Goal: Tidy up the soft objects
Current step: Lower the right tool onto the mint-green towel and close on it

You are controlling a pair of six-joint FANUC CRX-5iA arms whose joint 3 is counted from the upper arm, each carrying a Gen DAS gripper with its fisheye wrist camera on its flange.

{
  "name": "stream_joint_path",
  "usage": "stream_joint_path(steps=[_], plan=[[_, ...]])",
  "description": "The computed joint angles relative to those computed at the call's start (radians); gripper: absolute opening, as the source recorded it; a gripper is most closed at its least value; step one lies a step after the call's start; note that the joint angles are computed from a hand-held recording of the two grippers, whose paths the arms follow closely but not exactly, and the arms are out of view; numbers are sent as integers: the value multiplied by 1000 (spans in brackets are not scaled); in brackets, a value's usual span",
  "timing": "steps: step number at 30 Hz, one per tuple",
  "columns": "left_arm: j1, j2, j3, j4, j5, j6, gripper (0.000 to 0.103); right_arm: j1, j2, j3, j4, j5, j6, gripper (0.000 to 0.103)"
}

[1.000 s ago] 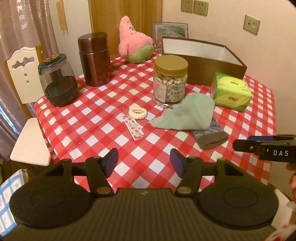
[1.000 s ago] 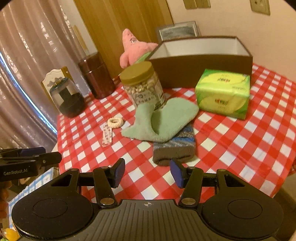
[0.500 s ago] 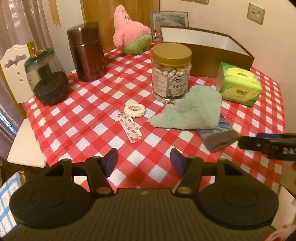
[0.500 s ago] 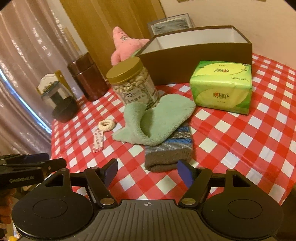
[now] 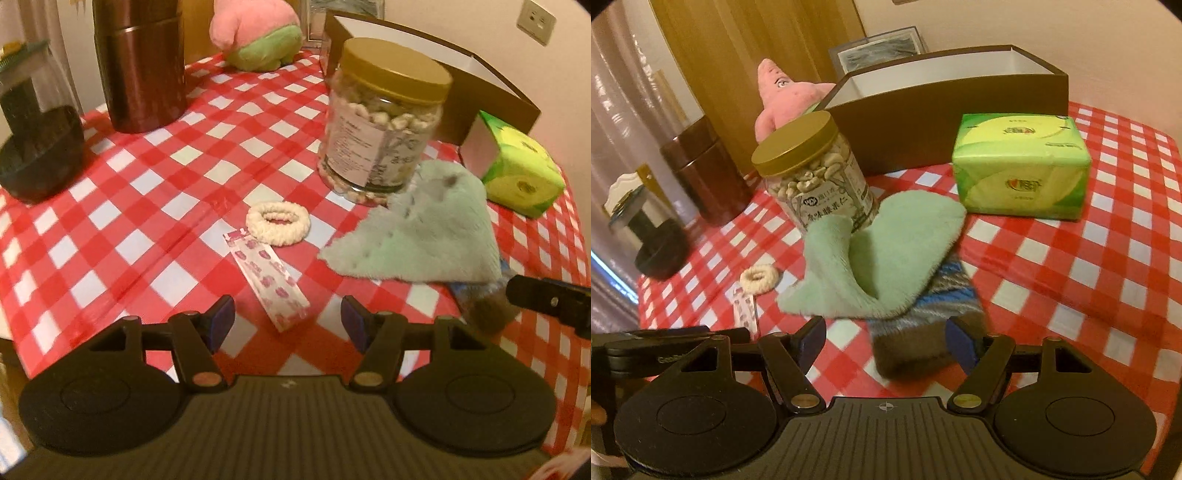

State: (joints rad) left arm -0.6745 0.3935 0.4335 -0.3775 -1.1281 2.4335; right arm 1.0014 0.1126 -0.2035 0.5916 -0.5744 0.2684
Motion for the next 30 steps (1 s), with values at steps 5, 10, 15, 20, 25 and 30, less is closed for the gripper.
stream_joint_path(steps=[5,10,15,20,25,30], plan=[[2,42,34,-25,-8,18,61,-4,45,33,37,-7,-44,71],[-33,78,80,-112,-60,11,60,-14,61,54,7,-19,-13,71],[-35,39,22,-132,-22,-24,48,-26,62,58,-27,-19,8,71],[-12,-3,-33,-111,-10,-51,48,-33,64,65,-65,-19,33,71],[3,-4,-41,-90,22,-96,47,-37,71,70,-81,-10,43,71],[13,2,-40,-81,47,-106,40,-40,78,78,-83,-10,47,71]])
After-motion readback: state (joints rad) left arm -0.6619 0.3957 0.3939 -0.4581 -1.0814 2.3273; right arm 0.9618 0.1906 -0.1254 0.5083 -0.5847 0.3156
